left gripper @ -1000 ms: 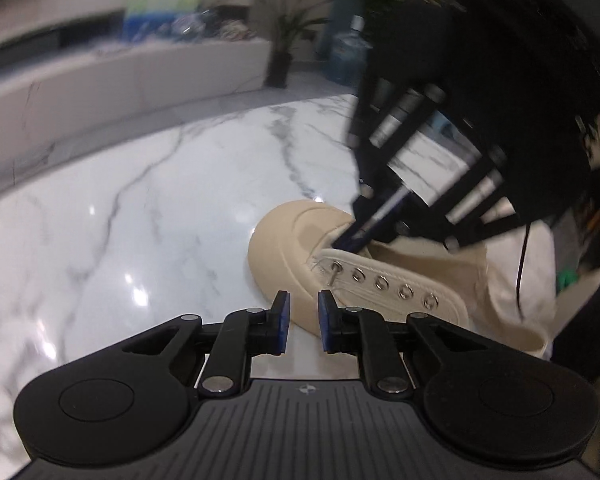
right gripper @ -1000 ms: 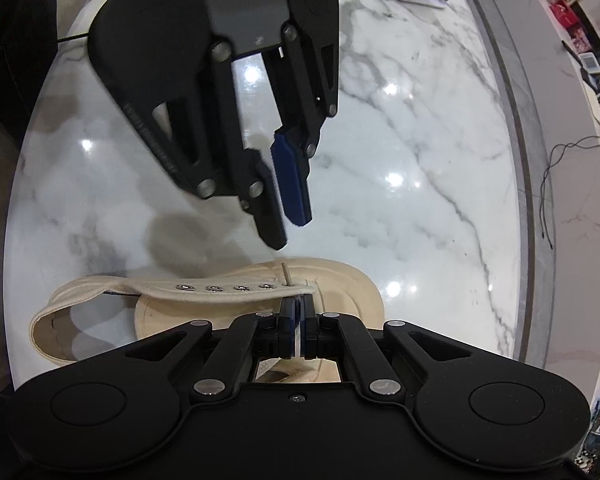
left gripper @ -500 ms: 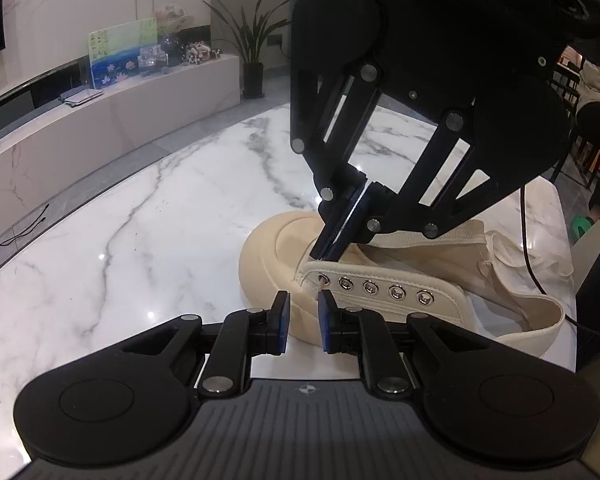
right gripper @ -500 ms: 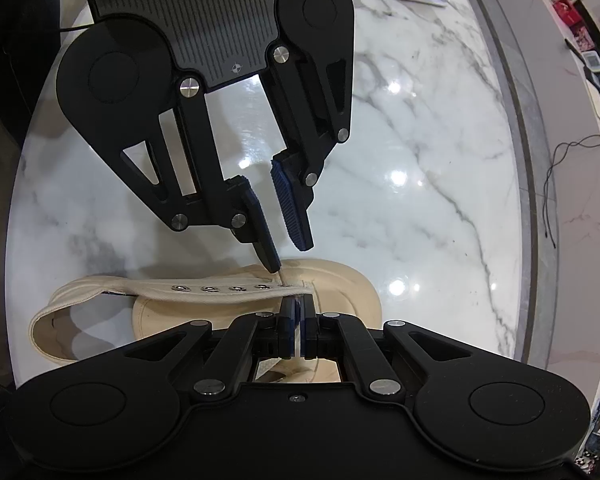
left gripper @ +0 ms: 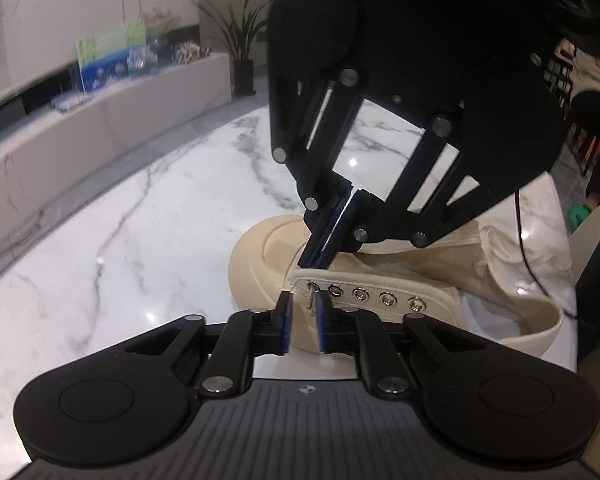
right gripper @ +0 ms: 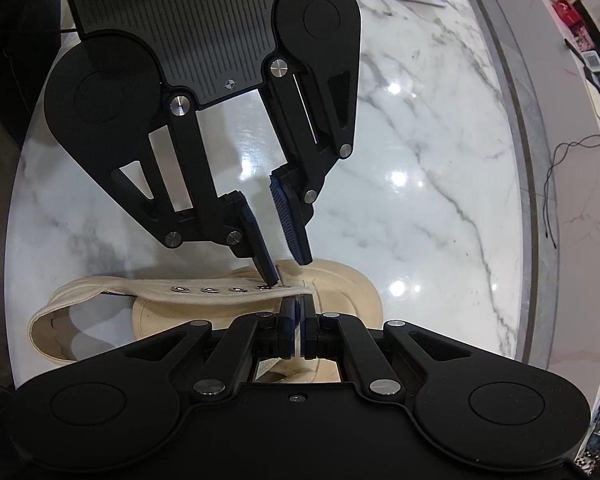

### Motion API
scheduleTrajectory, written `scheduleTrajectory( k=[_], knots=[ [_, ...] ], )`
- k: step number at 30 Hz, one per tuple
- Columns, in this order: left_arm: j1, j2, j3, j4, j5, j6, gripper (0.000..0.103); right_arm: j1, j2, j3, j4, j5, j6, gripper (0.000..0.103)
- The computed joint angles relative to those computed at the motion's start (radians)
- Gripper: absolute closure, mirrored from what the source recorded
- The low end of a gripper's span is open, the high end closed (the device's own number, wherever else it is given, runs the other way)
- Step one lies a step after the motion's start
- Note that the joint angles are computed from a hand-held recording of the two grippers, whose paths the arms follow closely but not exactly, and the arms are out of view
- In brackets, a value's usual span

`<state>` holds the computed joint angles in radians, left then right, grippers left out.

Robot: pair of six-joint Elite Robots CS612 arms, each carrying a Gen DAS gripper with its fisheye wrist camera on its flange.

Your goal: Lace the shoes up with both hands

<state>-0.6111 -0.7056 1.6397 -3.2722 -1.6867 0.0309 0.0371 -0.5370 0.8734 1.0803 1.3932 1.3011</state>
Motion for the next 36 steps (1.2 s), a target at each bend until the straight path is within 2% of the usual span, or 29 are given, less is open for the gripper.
scheduleTrajectory(
  k=[7, 12, 20, 31, 36],
  knots=[
    [-0.001, 0.001, -0.005, 0.004, 0.002, 0.011, 0.095, 0.0, 0.006, -0.013, 0.008, 0.004, -0.01, 0.102],
    [-0.001, 0.001, -0.007, 0.01, -0.003, 0.022, 0.1, -0.002, 0.009, -0.017, 0.007, 0.001, -0.02, 0.102],
    [-0.004, 0.0, -0.008, 0.017, 0.001, 0.031, 0.101, -0.003, 0.013, -0.025, 0.014, 0.002, -0.03, 0.102],
    [0.0, -0.004, -0.011, 0.036, -0.011, -0.012, 0.101, -0.004, 0.017, -0.032, 0.012, 0.003, -0.014, 0.101],
    [-0.002, -0.011, -0.004, 0.03, 0.0, -0.022, 0.101, -0.008, 0.016, -0.033, 0.019, -0.006, -0.008, 0.096]
  ],
)
